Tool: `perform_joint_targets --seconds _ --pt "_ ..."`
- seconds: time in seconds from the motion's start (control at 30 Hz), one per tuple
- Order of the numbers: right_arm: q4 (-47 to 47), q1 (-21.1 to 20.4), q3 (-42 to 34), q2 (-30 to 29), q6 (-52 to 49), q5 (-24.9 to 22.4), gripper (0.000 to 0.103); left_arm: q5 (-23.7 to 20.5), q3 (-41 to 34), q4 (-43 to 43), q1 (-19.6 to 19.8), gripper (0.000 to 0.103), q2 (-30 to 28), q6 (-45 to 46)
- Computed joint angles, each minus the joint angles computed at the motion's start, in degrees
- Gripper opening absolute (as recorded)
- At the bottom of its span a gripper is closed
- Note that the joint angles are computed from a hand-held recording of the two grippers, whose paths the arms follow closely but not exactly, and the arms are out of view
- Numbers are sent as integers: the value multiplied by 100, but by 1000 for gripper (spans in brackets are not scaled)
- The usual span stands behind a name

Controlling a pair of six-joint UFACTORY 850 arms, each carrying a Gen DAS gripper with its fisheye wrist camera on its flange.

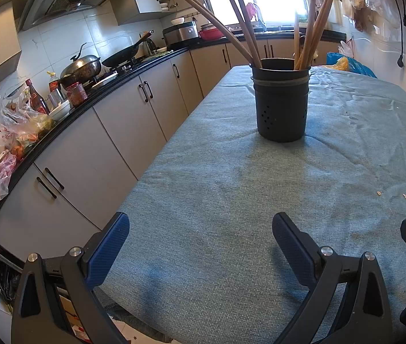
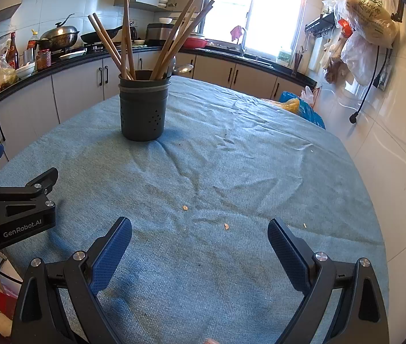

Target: Organize utensils

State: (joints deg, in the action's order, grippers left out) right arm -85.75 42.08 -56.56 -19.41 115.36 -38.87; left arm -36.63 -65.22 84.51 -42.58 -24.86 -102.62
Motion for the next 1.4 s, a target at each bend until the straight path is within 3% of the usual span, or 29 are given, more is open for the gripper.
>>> perform_joint_targets --seconds 1.4 --pt "-98 -55 82 80 214 108 98 -105 37 93 1 100 45 -97"
